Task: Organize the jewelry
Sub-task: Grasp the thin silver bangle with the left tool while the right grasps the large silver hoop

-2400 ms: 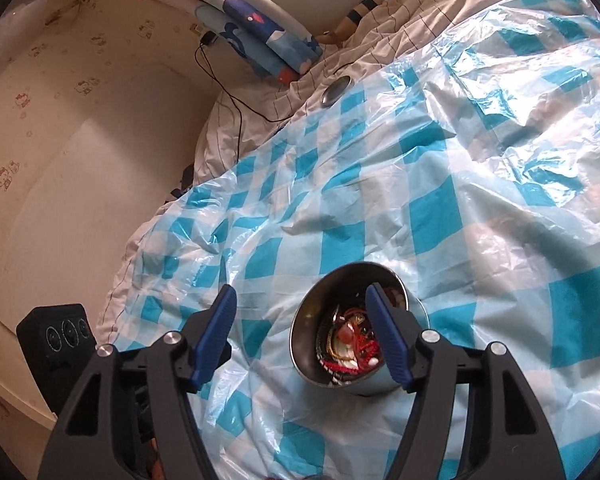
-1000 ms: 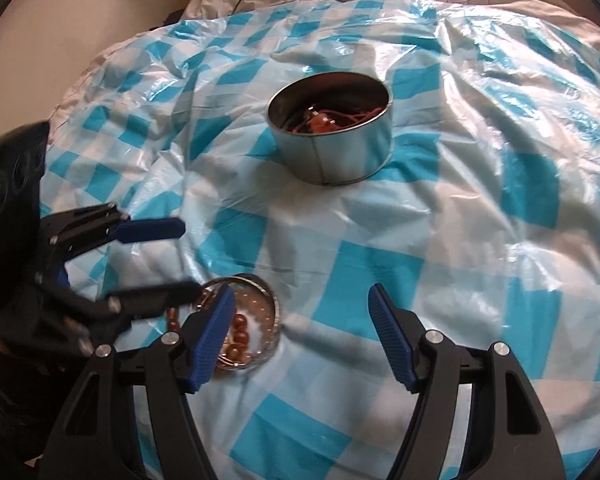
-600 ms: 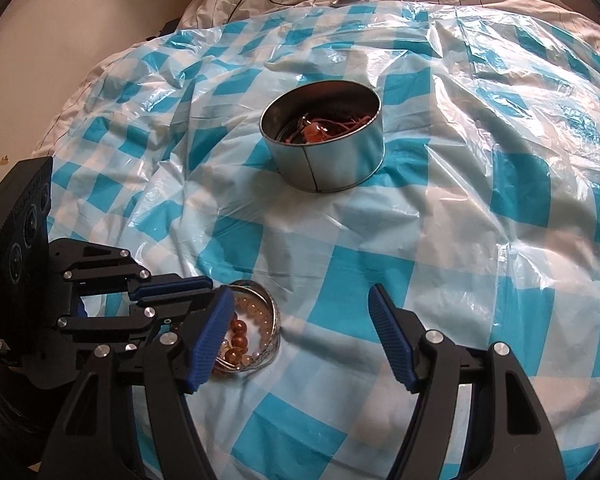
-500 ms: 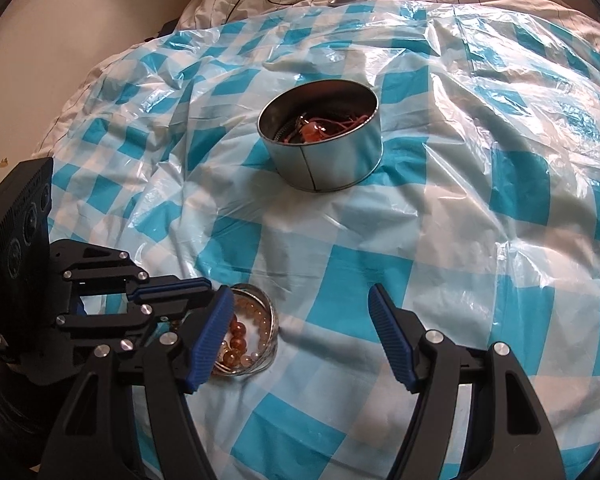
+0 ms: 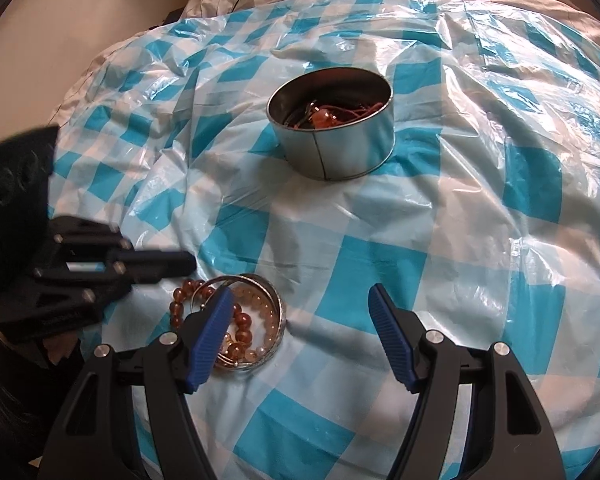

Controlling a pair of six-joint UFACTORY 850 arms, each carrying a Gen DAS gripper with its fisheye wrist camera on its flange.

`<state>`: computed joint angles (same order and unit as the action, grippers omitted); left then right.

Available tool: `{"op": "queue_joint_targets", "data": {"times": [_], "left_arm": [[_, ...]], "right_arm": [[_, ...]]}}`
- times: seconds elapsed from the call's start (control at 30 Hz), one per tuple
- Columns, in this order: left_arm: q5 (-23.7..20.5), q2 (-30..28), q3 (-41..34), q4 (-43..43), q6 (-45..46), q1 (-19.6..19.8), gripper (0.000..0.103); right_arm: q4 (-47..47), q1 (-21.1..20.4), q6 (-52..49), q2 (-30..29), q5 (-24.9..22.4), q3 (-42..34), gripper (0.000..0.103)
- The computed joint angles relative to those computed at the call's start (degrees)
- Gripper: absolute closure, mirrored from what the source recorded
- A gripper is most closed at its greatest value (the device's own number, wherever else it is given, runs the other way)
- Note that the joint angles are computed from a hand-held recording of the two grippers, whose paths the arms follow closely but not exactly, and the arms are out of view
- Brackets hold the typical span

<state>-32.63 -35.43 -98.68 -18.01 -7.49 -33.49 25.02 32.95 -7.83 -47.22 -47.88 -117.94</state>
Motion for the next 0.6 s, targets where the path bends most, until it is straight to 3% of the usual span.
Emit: {"op": "queue_joint_targets", "data": {"times": [0.13,0.2,0.3,0.33,0.37,0.6], "left_arm": [[-0.80,-0.72,-0.84,1.66,-1.99,-0.49,0.075],[-1.43,-1.34,-1.32,1.24,-1.94,-0.59,0.071],[-2.31,-2.23,-2.13,1.92,-1.99,-0.89,0.073],[-2.32,-2.37,-2.26,2.75,-2.00,-1.11,0.089],[-2.34,-2.46,-2.46,4.55,-2.86,-1.42,0.095],[3.40,1.23,1.44,0.35,-0.82,0.18,0.100]], "right_arm": [[0.11,-0.05,-0.12,0.18,0.12,0.29,0.035],[0.13,-0.08,-0.23,0.15,-0.01,0.21,0.035],[0.17,-0.04,-0.39,0.18,0.04,0.14,0.035],[0.14,-0.05,-0.39,0.19,0.04,0.12,0.035],[-0.01,-0.04,-0.27,0.16,0.04,0.09,0.035],[0.05,-0.10,-0.49,0.28,-0.16,0.22,0.035]]}}
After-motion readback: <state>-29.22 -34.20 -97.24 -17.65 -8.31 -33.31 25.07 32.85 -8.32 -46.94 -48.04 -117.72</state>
